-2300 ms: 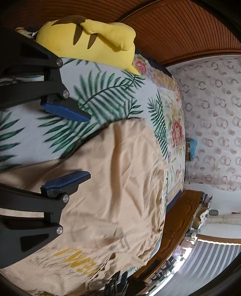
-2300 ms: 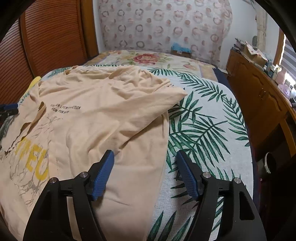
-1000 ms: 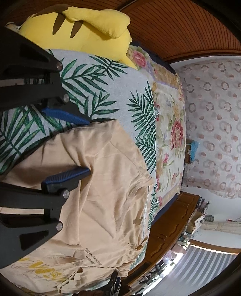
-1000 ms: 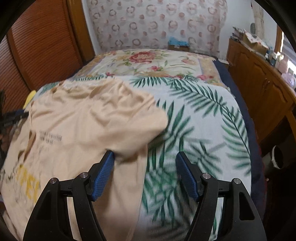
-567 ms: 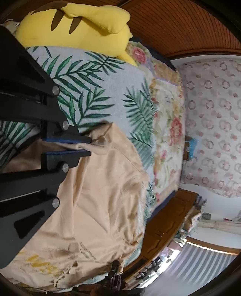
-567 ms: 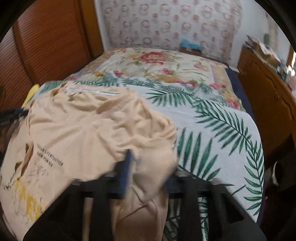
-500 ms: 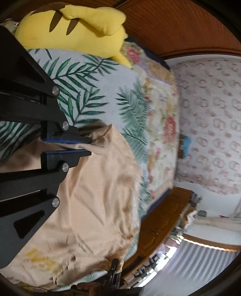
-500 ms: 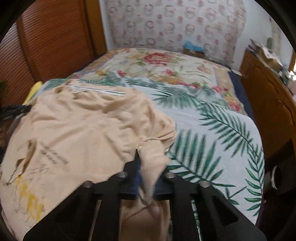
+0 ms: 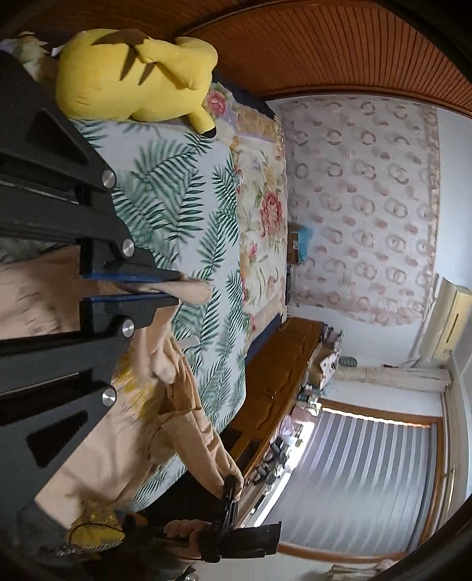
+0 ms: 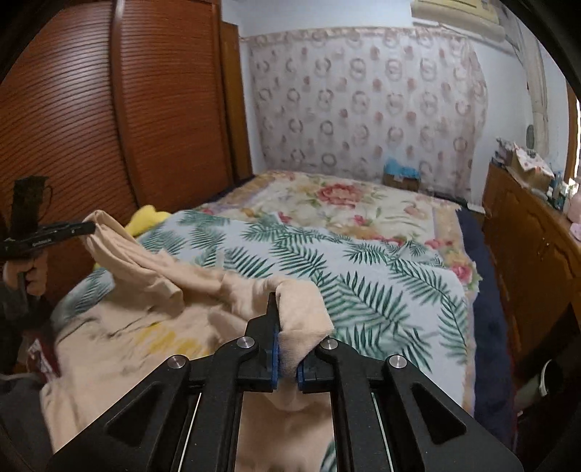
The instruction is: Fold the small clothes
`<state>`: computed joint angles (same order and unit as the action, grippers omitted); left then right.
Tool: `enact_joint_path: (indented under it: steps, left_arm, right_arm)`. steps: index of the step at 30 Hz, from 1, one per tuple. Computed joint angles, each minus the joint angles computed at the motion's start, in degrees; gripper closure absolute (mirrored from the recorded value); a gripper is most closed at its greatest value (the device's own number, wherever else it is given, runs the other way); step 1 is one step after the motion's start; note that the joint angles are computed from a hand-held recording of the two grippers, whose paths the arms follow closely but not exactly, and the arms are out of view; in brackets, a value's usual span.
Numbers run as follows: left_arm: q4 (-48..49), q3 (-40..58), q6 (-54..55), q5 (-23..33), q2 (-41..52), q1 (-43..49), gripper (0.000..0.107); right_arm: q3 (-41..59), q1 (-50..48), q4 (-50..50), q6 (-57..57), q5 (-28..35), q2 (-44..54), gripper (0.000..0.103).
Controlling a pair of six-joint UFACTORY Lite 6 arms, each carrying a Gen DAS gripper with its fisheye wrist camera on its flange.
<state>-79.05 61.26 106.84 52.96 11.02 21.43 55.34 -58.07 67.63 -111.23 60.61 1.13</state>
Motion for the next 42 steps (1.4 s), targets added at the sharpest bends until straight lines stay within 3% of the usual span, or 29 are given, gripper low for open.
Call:
enact_joint_path:
  steps: [2,7,10,13,16,18,23,27,34,40,42]
  left_arm:
    - [2.8,-3.5,0.2,3.3,-3.3,3.4,0.105]
    - [7.9,-10.9,0.5,5.4,-10.0,8.6,0.104]
    - [10.8,-12.9,0.5,5.3,-11.0,10.2,0.102]
    - [11.3,-15.4,2.3,4.0,-12.6,11.0,0.094]
    - [10.0,-14.8,2.8,3.3,-11.8,10.6,0.084]
    - [8.4,-14.2,3.6,1.4,-11.4,8.9,0.080]
    - [6.1,-8.5,2.7,-5.9,-3.5,2.2,0.079]
    - [6.5,-1.5,-0.4,-11.5,6.3,-3.4,0.079]
    - [11.9,5.3,-6.0,-15.2,16.4,-6.9,0.079]
    - [14.6,5.8,-7.8,-15.1,18.5,-7.2,0.079]
    - [15.2,6.1,-8.5,-14.5,18.6,-7.2,0.079]
  right_arm:
    - [-1.8,-5.3,-2.8,0.0,5.1,-3.2,0.099]
    - [-4.0,-15.1,-9.8,-1.4,12.9,-8.0,0.099]
    - [-5.8,-19.2,-14.1,-3.4,13.6,-9.0,0.099]
    - [-8.4,-20.7,-18.3,-4.6,10.1,-7.8,0.099]
    - [-12.6,-20.2,-18.4,-7.6,3.0,-7.4,0.091]
    - [-13.9,-19.5,-17.7,-9.5,0.5,-7.5,0.074]
    - [-11.5,-16.7,-13.7,-10.4,-2.0,-4.1,0.056]
    - [-9.6,-10.8,-8.1,-10.4,-8.6,-0.1,0.054]
    - [-3.4,-3.4,-3.0,-8.2,-16.8,10.2,0.052]
    - [-0.3,-1.9,-4.0,-5.3,-16.3,15.6,0.051]
    - [-1.2,-2.2,-4.2,-5.8,-15.9,15.5,0.043]
